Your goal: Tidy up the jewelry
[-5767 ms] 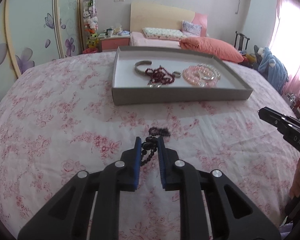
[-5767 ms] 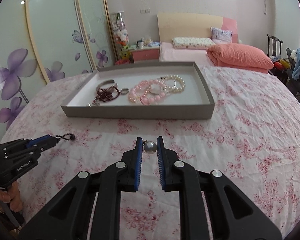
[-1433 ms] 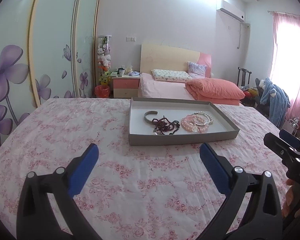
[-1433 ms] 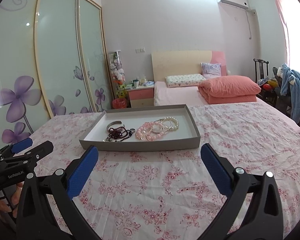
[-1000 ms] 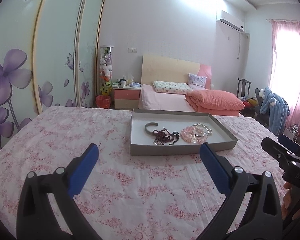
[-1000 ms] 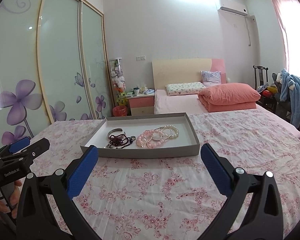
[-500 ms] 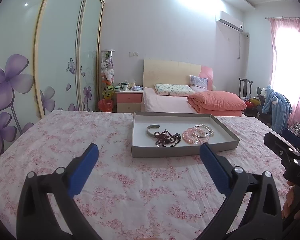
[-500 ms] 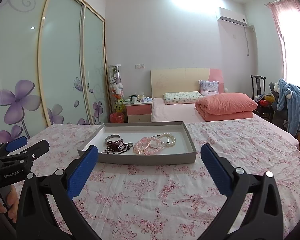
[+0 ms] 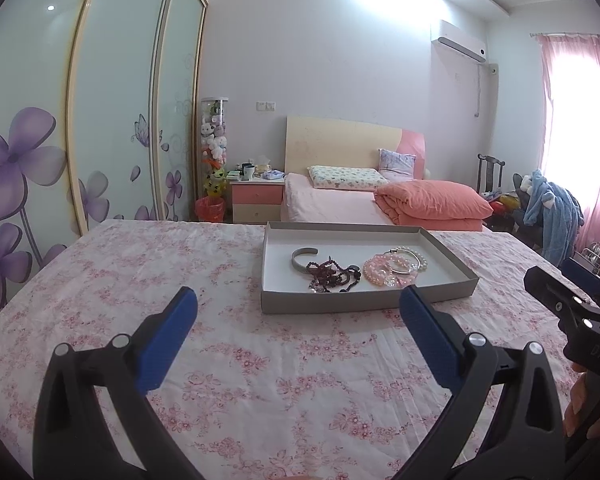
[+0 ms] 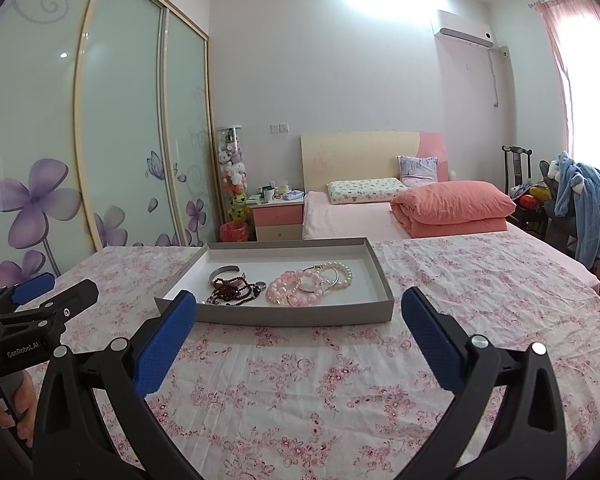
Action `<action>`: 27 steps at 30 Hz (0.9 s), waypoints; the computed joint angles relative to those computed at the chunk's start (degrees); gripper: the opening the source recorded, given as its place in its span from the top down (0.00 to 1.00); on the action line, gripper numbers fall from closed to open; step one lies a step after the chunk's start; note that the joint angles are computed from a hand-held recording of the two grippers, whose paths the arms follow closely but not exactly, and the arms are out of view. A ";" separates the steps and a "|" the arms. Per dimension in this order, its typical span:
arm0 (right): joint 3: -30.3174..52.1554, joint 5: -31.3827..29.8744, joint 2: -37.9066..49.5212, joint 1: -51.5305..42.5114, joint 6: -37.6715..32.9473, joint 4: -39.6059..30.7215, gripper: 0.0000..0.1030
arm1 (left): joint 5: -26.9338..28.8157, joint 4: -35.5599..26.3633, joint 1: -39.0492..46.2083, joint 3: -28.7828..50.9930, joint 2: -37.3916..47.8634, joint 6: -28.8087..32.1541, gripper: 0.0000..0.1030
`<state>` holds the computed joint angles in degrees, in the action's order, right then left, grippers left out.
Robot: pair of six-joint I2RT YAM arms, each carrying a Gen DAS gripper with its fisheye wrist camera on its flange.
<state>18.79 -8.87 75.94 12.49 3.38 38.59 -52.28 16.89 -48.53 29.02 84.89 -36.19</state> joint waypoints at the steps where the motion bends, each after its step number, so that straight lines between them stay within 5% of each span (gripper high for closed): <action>1: -0.02 -0.06 -0.08 -0.07 -0.02 -0.04 0.02 | 0.02 -0.10 0.03 0.04 0.00 -0.02 0.04; 27: -0.14 0.02 -0.18 -0.08 0.10 -0.12 0.02 | -0.22 0.13 -0.38 0.29 0.67 0.22 0.04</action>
